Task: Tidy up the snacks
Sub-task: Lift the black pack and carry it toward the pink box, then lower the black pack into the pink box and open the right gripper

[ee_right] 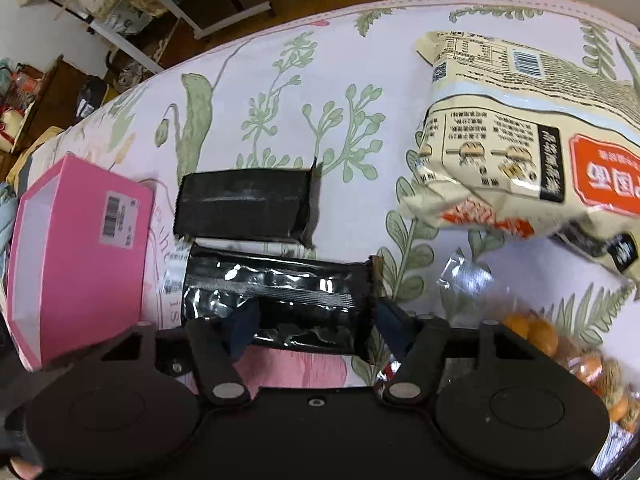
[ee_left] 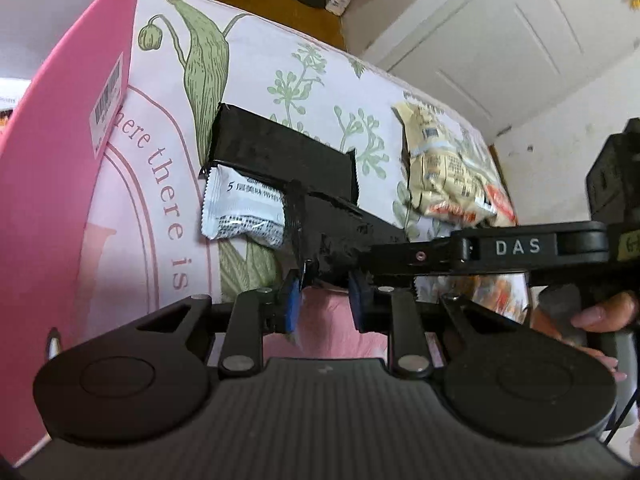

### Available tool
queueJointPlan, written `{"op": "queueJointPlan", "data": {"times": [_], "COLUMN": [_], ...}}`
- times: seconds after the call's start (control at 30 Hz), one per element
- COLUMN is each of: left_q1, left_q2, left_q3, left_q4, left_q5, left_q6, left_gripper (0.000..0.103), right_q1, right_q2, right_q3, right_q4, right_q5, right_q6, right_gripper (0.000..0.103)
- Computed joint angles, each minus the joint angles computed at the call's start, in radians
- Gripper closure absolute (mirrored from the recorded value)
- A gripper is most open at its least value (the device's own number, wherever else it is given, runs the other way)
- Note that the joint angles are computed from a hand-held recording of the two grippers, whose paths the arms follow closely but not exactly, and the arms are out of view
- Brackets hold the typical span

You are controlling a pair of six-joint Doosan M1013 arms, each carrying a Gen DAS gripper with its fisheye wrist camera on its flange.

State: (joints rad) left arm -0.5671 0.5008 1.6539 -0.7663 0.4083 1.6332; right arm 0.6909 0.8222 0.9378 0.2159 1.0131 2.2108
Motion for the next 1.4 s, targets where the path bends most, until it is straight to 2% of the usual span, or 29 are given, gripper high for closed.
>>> {"op": "queueJointPlan", "data": {"times": [0.1,0.3,0.37,0.47,0.67,0.93,1.13,1.3,1.33,1.4], "left_q1": [-0.004,-0.034,-0.042,-0.051,-0.066,-0.074,-0.036,0.001,0.012,0.033], "left_q2": [-0.011,-0.051,-0.063,-0.08,-0.137,-0.222,-0.307,-0.362,-0.368,-0.379], "left_q3": [0.001,0.003,0.004,0.008,0.064,0.145,0.21,0.237,0.241,0.248], "left_q4": [0.077,0.329,0.362,0.383,0.367,0.398,0.303,0.322,0.314,0.337], "left_q5": [0.028,0.059,0.08,0.109,0.115,0.11,0.102,0.092,0.091,0.082], "left_q6": [-0.045,-0.187,-0.201,-0.2,-0.182,-0.227,-0.145,-0.129,-0.12,-0.147], "left_gripper": [0.08,0.078,0.078,0.077,0.077,0.077,0.077,0.076,0.076,0.076], "right_q1": [0.01,0.035,0.044,0.063,0.097,0.146,0.178,0.188,0.189,0.19], "right_q2": [-0.031,-0.085,-0.097,-0.11,-0.13,-0.154,-0.175,-0.169,-0.163,-0.148], "right_q3": [0.056,0.152,0.168,0.177,0.178,0.156,0.13,0.084,0.072,0.041], "right_q4": [-0.017,-0.034,-0.039,-0.072,-0.121,-0.159,-0.175,-0.153,-0.149,-0.158], "right_q5": [-0.062,-0.191,-0.208,-0.202,-0.157,-0.109,-0.126,-0.163,-0.171,-0.185], "right_q6": [0.019,0.046,0.066,0.091,0.152,0.126,0.068,0.005,-0.011,-0.019], "right_gripper": [0.046,0.044,0.044,0.041,0.039,0.039,0.039,0.042,0.045,0.058]}}
